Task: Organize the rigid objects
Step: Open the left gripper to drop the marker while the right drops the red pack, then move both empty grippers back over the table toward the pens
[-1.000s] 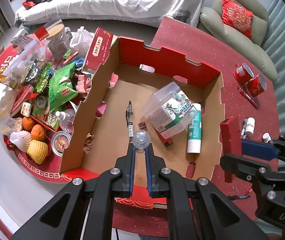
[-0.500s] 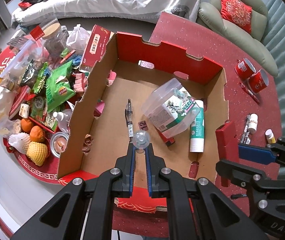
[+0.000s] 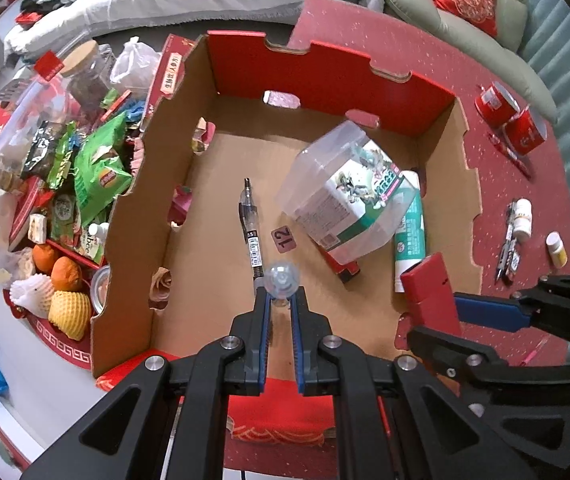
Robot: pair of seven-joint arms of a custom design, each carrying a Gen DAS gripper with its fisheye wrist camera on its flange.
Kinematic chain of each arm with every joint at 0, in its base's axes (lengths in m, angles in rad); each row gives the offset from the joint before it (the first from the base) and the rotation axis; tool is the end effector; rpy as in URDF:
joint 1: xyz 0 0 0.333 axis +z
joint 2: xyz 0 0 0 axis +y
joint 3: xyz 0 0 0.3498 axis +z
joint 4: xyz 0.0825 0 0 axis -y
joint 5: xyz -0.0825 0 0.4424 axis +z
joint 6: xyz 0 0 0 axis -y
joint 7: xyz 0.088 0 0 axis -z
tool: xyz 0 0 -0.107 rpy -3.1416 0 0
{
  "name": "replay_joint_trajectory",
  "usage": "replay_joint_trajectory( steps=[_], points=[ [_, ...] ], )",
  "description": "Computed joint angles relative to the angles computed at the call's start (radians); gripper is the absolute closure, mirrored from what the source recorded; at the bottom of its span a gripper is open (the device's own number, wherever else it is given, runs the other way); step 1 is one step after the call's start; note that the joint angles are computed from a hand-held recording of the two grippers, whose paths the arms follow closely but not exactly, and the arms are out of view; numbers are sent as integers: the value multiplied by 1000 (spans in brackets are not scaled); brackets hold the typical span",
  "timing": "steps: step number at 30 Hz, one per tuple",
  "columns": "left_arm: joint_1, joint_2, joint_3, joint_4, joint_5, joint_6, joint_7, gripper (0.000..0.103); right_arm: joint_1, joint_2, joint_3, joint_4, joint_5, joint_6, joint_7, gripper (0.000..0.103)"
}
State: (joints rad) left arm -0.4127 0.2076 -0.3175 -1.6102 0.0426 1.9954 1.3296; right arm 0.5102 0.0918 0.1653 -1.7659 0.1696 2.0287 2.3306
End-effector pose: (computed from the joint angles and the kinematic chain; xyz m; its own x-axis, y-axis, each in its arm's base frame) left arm 0.5394 -0.4548 0.5469 -0.4752 -0.8773 0.0670 -0.8711 0.4584 -0.1761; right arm 0.5166 0.4217 0.5390 -0.1437 -0.9598 -0.2412 -0.9891 0.1474 0.0028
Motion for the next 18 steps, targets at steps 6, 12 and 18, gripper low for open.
replay_joint_trajectory(
  steps=[6, 12, 18],
  points=[
    [3, 8, 12, 0, 24, 8, -36, 37, -2, 20, -5, 14, 0, -28, -16, 64],
    [31, -18, 13, -20, -28, 60, -53, 22, -11, -40, -9, -23, -44, 15, 24, 4],
    [24, -21, 0, 10, -52, 25, -21, 21, -30, -150, -1, -105, -58, 30, 46, 1]
  ],
)
